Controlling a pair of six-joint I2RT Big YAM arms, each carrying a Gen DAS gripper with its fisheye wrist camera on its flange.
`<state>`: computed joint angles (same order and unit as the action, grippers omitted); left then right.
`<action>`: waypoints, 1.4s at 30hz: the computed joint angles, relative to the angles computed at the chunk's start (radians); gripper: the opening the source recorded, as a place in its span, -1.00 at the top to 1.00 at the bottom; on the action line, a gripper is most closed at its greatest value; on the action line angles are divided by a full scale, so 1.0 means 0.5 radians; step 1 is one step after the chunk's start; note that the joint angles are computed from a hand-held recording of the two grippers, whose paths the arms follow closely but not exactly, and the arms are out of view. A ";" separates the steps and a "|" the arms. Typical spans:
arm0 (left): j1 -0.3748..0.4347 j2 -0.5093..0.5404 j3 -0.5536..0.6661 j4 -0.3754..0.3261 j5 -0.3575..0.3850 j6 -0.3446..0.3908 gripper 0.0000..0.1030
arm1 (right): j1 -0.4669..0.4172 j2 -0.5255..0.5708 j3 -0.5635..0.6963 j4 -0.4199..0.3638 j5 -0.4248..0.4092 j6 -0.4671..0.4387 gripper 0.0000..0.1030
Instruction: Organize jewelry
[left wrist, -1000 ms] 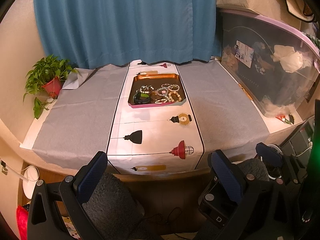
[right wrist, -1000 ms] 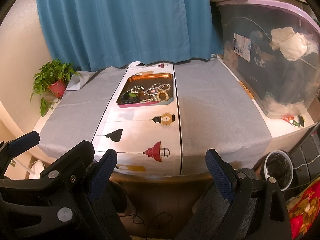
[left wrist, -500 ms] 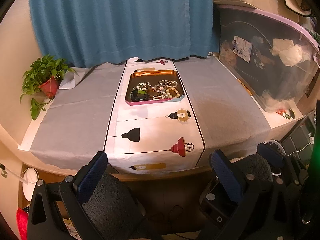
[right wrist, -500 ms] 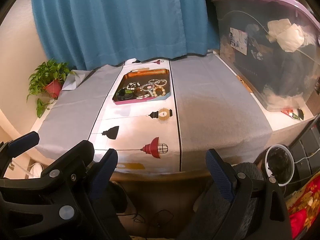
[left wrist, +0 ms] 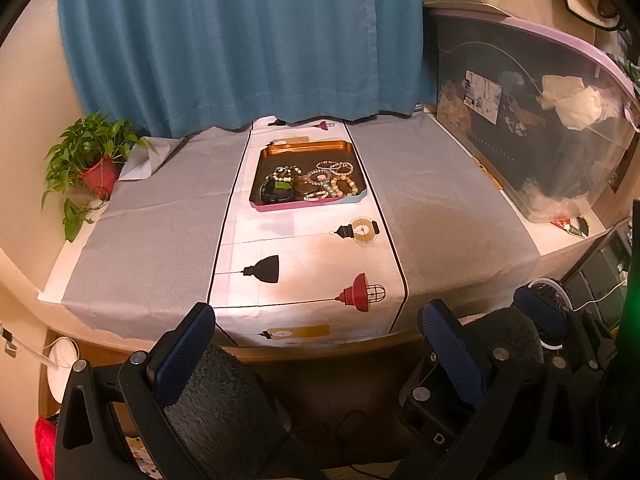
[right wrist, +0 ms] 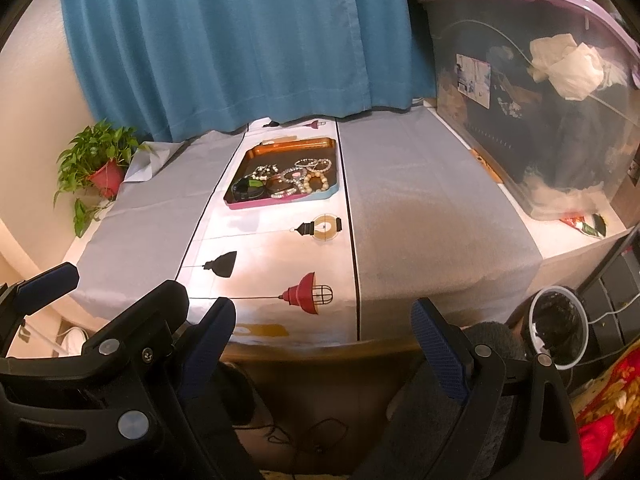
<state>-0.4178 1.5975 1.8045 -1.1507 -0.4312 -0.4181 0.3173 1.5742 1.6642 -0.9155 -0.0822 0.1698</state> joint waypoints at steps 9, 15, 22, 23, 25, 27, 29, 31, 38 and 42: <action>-0.001 -0.014 -0.014 0.017 -0.015 0.003 -1.00 | 0.007 -0.009 -0.002 0.007 0.003 0.002 -0.75; 0.003 -0.052 -0.037 0.016 -0.029 -0.004 -1.00 | 0.030 -0.025 0.009 -0.001 0.011 0.001 -0.75; 0.007 -0.071 -0.040 0.007 -0.037 -0.003 -1.00 | 0.039 -0.035 0.025 -0.017 0.008 0.000 -0.75; 0.008 -0.073 -0.041 0.004 -0.036 -0.006 -1.00 | 0.037 -0.031 0.031 -0.020 0.005 -0.003 -0.75; 0.010 -0.075 -0.042 0.005 -0.034 -0.008 -1.00 | 0.038 -0.031 0.032 -0.022 0.004 -0.006 -0.75; 0.015 -0.079 -0.045 0.004 -0.026 -0.009 -1.00 | 0.044 -0.031 0.035 -0.027 0.011 -0.011 -0.75; 0.017 -0.078 -0.041 0.001 -0.026 -0.010 -1.00 | 0.044 -0.028 0.040 -0.030 0.009 -0.008 -0.75; 0.018 -0.080 -0.043 0.002 -0.028 -0.007 -1.00 | 0.047 -0.029 0.039 -0.027 0.009 -0.007 -0.75; 0.022 -0.077 -0.039 0.001 -0.024 -0.004 -1.00 | 0.052 -0.024 0.051 -0.039 0.009 -0.004 -0.75; 0.026 -0.080 -0.043 0.005 -0.021 0.001 -1.00 | 0.056 -0.024 0.046 -0.034 0.013 -0.002 -0.75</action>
<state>-0.4047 1.5574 1.7832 -1.1481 -0.4418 -0.4177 0.3451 1.5619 1.6875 -0.9323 -0.0758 0.1688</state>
